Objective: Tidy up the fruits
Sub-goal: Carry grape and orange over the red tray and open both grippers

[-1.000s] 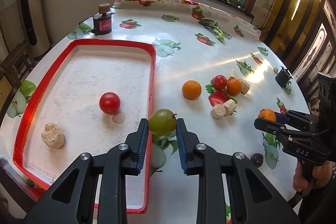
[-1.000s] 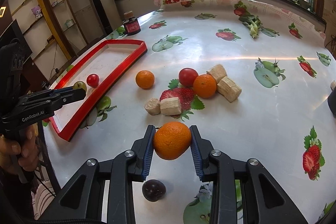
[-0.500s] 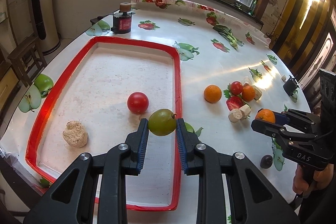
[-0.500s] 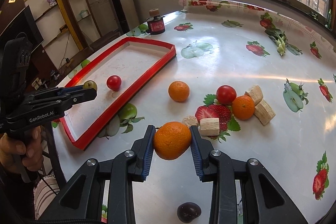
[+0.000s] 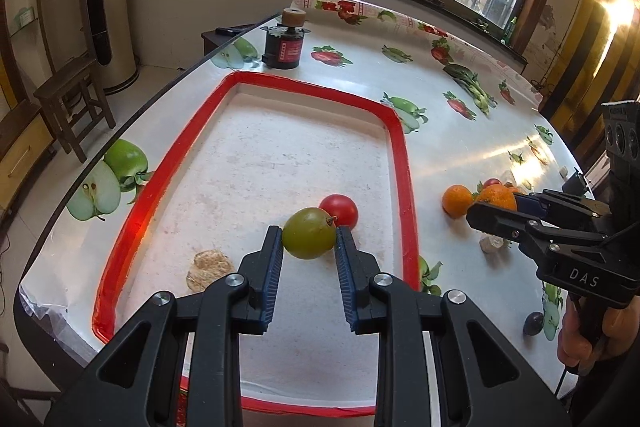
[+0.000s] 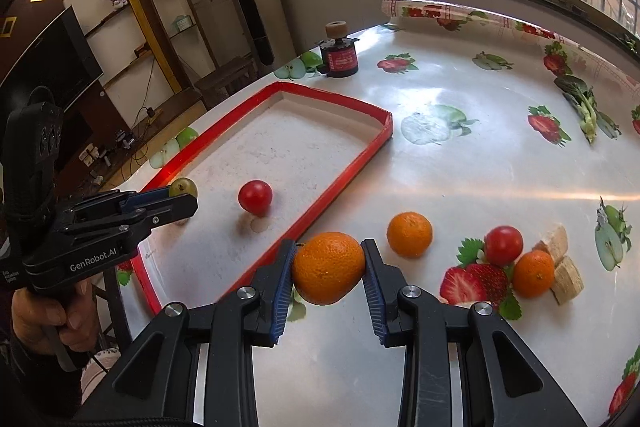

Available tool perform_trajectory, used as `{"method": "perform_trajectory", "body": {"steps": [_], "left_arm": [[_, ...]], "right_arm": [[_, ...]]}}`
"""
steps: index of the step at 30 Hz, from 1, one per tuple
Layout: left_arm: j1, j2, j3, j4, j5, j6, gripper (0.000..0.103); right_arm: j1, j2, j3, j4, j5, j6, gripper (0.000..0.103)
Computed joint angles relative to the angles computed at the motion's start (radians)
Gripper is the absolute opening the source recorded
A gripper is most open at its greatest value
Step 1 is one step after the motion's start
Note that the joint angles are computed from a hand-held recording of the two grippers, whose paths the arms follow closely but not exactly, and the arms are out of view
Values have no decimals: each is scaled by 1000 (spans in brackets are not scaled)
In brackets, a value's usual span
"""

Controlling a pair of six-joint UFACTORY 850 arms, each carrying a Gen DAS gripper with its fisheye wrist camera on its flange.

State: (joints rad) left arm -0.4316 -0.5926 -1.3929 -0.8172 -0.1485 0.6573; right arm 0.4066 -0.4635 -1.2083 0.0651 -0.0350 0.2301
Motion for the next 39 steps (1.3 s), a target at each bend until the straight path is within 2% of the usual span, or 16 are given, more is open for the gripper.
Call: {"method": "perform_trajectory", "body": {"steps": [6, 9, 11, 15, 25, 31, 34, 35, 37, 39], "left_arm": [[31, -51, -79, 232, -14, -230, 24], [43, -86, -126, 348, -32, -349, 24], [47, -108, -152, 395, -46, -398, 24], [52, -143, -188, 433, -75, -439, 24], [48, -201, -255, 558, -139, -566, 24], [45, -207, -267, 631, -167, -646, 25], [36, -199, -259, 753, -162, -764, 46], [35, -193, -252, 764, -155, -775, 49], [34, -183, -239, 775, -146, -789, 50], [34, -168, -222, 778, -133, -796, 50]], "right_arm": [[0, -134, -191, 187, -82, -201, 33], [-2, -193, -275, 133, -116, -149, 33], [-3, -229, -325, 153, -138, -171, 33], [-6, -293, -409, 147, -188, -174, 33], [-3, -383, -515, 128, -263, -185, 34], [-3, -395, -524, 112, -273, -170, 37], [-2, -382, -510, 111, -261, -171, 40], [-1, -376, -506, 105, -257, -166, 42], [0, -356, -483, 88, -239, -151, 54], [3, -334, -458, 48, -222, -117, 54]]}}
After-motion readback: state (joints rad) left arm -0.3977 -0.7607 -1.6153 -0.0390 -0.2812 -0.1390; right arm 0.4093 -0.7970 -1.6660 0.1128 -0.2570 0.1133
